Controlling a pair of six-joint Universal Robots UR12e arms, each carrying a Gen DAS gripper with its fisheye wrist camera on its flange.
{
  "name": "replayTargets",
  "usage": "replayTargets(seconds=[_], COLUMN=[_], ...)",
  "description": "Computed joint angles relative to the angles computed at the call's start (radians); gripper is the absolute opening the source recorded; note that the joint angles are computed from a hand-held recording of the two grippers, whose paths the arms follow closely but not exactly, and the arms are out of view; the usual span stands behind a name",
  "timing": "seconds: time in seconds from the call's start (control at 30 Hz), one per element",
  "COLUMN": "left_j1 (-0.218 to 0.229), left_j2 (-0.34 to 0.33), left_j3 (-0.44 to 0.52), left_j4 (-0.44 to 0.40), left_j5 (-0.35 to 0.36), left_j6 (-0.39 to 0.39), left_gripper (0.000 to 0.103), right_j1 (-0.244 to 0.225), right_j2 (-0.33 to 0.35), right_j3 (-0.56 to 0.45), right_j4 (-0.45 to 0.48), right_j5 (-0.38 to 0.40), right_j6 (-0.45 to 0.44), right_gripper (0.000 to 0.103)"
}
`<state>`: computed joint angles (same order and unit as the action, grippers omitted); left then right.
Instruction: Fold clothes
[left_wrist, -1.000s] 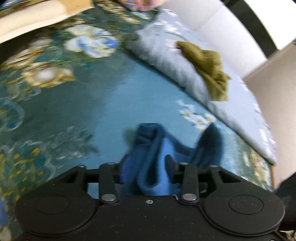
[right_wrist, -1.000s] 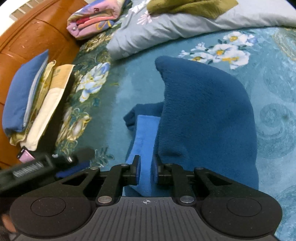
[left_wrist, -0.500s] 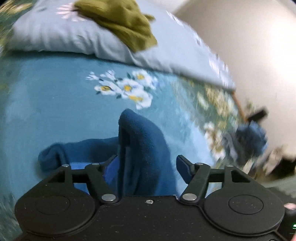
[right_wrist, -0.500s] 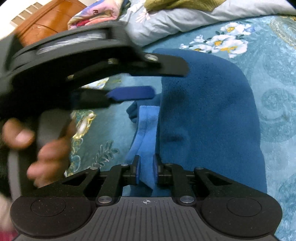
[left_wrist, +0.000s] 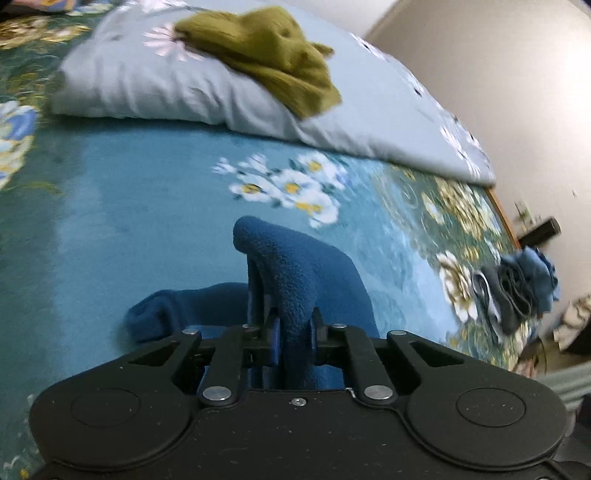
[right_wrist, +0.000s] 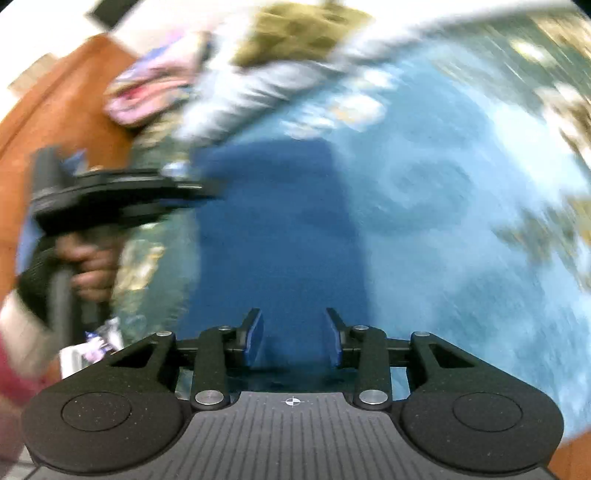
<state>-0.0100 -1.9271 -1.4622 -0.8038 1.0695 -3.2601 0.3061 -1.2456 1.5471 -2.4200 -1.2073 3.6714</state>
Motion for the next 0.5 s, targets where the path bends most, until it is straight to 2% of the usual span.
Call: replayTargets(seconds=[0.13, 0.2, 0.23, 0.27, 0.33, 0.4, 0.5], left_j1=[0.009, 0.016, 0.020, 0.023, 0.028, 0.032, 0.037], left_j2=[0.029, 0.041, 0.045, 0.046, 0.045, 0.043, 0.041], left_j3=[-0.042, -0.068, -0.080, -0.093, -0.118, -0.137, -0.158], left_j4=[0.018, 0.020, 0.022, 0.026, 0.048, 0.076, 0.116], left_j5=[0.064, 0.094, 0.108, 0.112, 0.115, 0.106, 0.089], left_j6=[-0.032, -0.044, -0.051, -0.062, -0.092, -0.128, -0.180], left_gripper=[0.012, 0.012, 0.012, 0.013, 0.016, 0.019, 0.026], right_j1=[-0.014, -0.015, -0.014, -0.013, -0.013, -0.016, -0.027], right_j2=[0.004, 0.008, 0.010, 0.014, 0.025, 0.040, 0.069], right_j3=[0.040, 0.059, 0.070, 0.080, 0.095, 0.101, 0.110], right_j4=[-0.044, -0.090, -0.118, -0.146, -0.199, -0.224, -0.300], right_j5=[0.030, 0.054, 0.063, 0.074, 0.104, 0.129, 0.190], right_j6=[0.116, 0.164, 0.181, 0.190, 0.191, 0.213, 0.315], right_gripper=[0.035, 0.046, 0.057, 0.064, 0.067, 0.076, 0.078])
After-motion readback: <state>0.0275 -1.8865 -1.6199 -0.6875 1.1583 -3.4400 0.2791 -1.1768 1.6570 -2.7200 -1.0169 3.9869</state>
